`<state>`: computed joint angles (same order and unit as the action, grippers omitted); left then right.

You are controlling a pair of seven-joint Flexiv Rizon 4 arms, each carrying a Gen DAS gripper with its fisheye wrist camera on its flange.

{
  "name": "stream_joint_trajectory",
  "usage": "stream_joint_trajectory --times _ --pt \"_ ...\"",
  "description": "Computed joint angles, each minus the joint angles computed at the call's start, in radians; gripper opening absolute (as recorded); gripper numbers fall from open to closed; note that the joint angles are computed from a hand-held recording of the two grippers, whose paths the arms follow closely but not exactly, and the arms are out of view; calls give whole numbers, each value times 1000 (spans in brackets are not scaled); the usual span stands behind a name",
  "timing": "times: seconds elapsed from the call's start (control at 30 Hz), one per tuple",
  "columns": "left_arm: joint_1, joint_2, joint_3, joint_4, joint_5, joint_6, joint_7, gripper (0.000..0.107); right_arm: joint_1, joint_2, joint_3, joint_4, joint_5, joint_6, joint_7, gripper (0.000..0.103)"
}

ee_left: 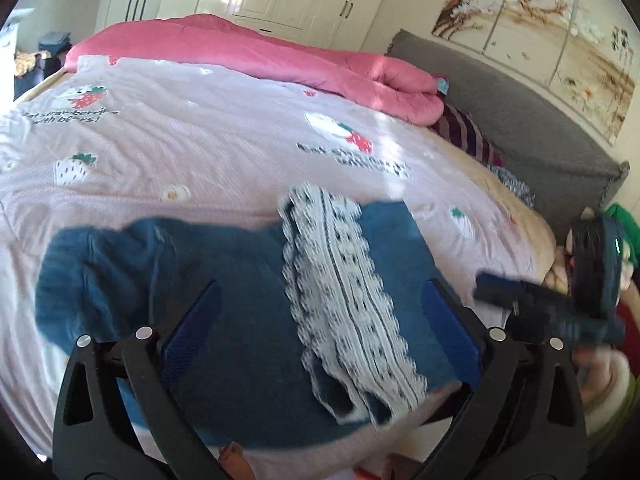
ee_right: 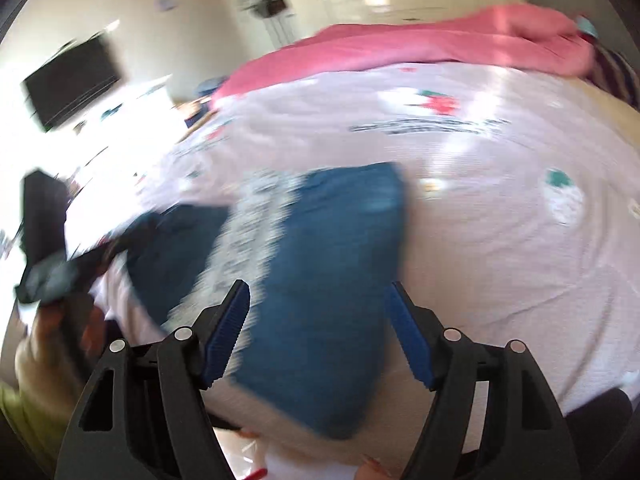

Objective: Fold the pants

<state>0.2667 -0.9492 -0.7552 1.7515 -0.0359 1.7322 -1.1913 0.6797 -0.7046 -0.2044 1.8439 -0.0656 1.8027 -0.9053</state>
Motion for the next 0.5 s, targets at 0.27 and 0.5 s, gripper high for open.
stream_joint_trajectory --times 0.27,0.5 --pt "-33 -16 11 57 -13 10 -51 92 -50 -74 27 -190 -150 -148 -44 71" --pt "-55 -2 48 64 -2 6 -82 64 -171 -232 235 -571 -311 -457 -181 72"
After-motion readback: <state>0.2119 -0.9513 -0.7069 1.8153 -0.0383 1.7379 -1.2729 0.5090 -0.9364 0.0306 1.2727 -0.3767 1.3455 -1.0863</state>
